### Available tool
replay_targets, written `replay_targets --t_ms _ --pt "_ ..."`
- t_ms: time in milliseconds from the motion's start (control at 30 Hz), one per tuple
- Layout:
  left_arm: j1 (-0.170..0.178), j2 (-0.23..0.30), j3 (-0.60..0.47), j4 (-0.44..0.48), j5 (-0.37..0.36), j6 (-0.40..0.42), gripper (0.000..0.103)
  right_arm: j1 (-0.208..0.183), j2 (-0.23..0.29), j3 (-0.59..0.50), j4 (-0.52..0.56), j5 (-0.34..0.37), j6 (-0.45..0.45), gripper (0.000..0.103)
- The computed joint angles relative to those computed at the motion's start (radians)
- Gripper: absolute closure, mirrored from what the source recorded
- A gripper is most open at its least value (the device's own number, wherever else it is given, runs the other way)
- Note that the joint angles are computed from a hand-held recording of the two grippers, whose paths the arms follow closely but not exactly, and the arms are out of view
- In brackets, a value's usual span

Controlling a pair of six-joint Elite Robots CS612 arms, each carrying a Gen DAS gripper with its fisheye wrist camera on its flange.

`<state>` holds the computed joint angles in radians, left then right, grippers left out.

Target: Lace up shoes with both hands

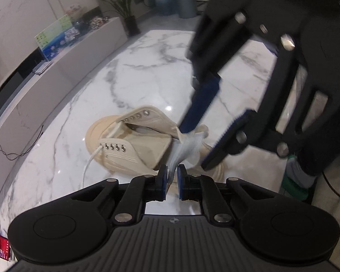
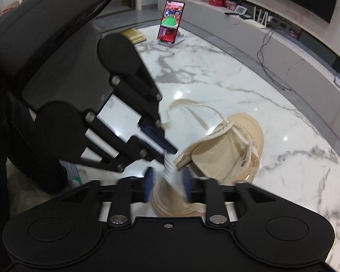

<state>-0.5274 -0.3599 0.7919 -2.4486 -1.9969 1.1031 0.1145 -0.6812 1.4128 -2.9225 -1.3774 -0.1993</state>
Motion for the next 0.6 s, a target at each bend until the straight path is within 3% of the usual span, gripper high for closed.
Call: replay_targets --t_ms 200,333,400,600 --pt "-0.003 -0.003 0.01 0.011 0.002 0.042 0.095 -0.001 0.001 -0.001 -0.013 0.013 -0.018 0.07" --pt "-0.003 -0.001 0.008 0.013 0.011 0.047 0.095 0.009 0.016 -0.035 0.081 -0.026 -0.114 0.07" --pt "-0.003 0.0 0.007 0.014 0.017 0.051 0.095 0.011 0.021 -0.046 0.108 -0.034 -0.152 0.076" --pt "-0.001 -0.001 0.003 0.025 0.013 0.054 0.095 0.015 0.043 -0.062 0.075 -0.052 -0.273 0.079"
